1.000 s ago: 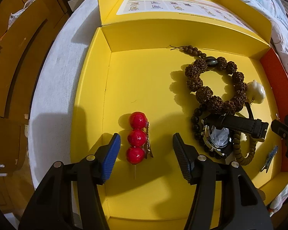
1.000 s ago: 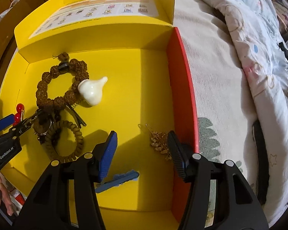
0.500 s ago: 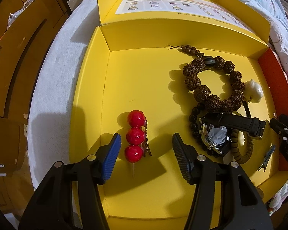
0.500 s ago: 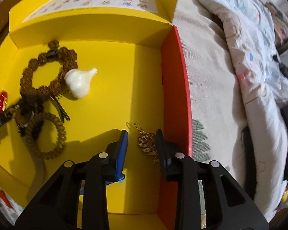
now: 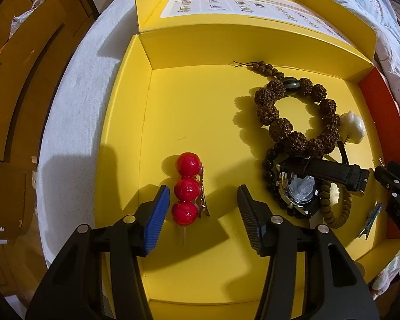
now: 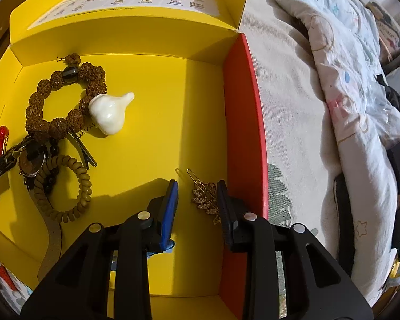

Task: Organize jewelry
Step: 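Close the left tool on the red-bead hairpin while the right tool grips the gold brooch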

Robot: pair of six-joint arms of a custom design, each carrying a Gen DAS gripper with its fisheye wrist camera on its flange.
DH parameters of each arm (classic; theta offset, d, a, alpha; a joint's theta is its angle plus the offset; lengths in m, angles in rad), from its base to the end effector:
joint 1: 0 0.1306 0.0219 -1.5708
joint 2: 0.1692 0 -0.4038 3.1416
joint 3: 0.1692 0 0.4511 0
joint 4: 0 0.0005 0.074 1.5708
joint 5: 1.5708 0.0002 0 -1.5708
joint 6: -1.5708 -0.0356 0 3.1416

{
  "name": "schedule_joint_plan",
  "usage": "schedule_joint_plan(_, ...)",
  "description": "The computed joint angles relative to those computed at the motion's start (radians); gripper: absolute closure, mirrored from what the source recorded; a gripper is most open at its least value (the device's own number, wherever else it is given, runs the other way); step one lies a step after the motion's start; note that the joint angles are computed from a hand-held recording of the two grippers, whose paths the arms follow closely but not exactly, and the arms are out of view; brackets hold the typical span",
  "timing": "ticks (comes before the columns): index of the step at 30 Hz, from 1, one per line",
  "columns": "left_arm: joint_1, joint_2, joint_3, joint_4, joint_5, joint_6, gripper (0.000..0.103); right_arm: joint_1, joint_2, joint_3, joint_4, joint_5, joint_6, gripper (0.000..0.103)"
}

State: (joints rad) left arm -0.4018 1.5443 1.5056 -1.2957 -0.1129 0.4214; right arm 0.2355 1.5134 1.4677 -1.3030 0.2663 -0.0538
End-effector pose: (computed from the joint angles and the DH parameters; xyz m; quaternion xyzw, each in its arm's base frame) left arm 0.5126 -0.2140 0.4065 -0.0164 0.9913 0.0042 0.1303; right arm 0.5286 0.1167 0.4055 -0.0747 0.9823 -0.1147 0.1277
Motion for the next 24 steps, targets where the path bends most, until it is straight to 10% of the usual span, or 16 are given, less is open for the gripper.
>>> schedule_joint_plan(9, 0.012, -0.005, -0.009, 0.007, 0.017, -0.003, 0.075, 0.0, 0.001, 0.003, -0.006, -0.019, 0.002, 0.08)
schedule_joint_plan(24, 0.052, -0.023, -0.031, 0.037, 0.09, -0.008, 0.077, -0.021, -0.006, 0.015, -0.011, -0.113, -0.025, 0.089)
